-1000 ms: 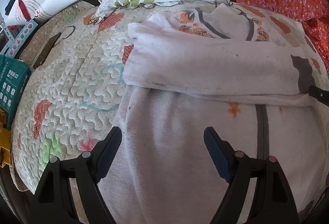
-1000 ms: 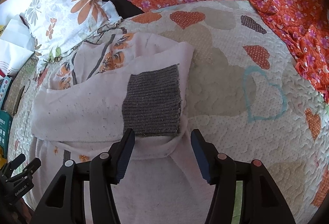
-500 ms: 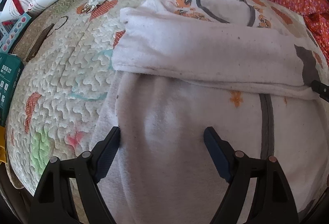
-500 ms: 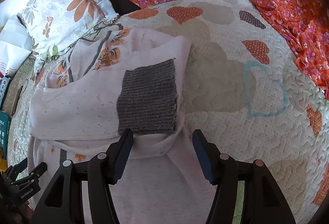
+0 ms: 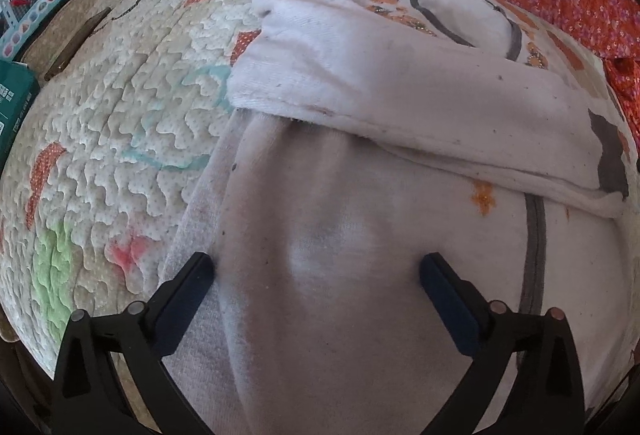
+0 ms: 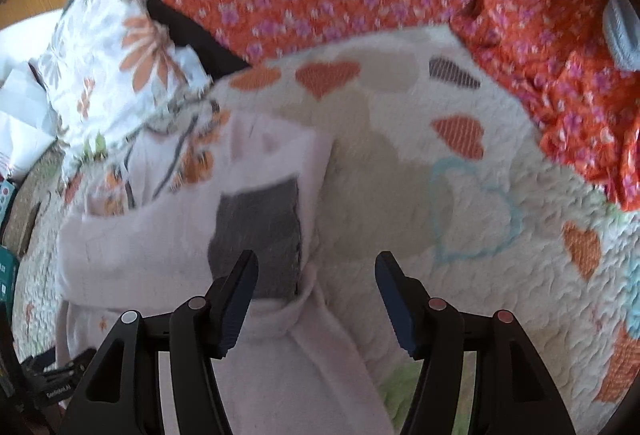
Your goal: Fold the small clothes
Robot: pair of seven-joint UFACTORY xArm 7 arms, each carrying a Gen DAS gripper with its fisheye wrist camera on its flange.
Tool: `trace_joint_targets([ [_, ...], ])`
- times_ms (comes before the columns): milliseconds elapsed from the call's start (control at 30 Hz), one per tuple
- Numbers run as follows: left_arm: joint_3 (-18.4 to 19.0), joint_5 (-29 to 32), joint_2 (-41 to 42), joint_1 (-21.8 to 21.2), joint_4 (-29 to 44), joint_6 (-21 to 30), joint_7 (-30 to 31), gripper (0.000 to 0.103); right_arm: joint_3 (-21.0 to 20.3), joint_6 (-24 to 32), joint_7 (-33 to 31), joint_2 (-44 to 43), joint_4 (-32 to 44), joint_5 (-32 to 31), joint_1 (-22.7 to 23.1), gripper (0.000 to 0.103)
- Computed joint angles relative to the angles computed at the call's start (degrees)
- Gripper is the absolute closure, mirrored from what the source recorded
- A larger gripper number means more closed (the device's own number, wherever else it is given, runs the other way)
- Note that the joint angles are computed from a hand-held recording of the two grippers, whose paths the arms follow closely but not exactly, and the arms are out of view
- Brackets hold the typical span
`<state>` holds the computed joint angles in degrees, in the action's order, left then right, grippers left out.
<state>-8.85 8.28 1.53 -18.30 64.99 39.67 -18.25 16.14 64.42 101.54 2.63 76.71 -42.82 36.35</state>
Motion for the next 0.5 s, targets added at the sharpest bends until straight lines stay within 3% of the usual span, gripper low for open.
trace_joint_targets([
  [167, -0.33, 6.11, -2.58, -0.24, -5.65, -7.66, -5.11, 0.0, -0.92, -4.64, -5.98, 3.82, 3.15, -2.55, -0.08, 0.037],
  [300, -0.93, 12.14, -4.35, 0.3, -9.7, -13.66, -10.97, 0.0, -2.68, -8.82, -12.34, 8.49, 6.24, -0.49, 0.55, 0.037],
  [367, -0.97, 12.51, -4.7, 0.59, -10.68, -15.4, -11.27, 0.0, -3.66, -6.78, -14.31, 10.39, 7.66, 0.46, 1.66, 0.038],
  [433, -0.82, 10.88, -4.59, 0.75, -10.8, -16.11, -9.75, 0.0, -6.85, 0.94, -16.0, 12.43, 10.45, 0.56, 5.39, 0.038],
  [500, -0.65, 8.95, -4.66, 0.86, -11.1, -16.81, -8.06, 0.0, -5.9, 1.74, -13.58, 10.96, 8.28, 0.99, 3.66, 0.03],
])
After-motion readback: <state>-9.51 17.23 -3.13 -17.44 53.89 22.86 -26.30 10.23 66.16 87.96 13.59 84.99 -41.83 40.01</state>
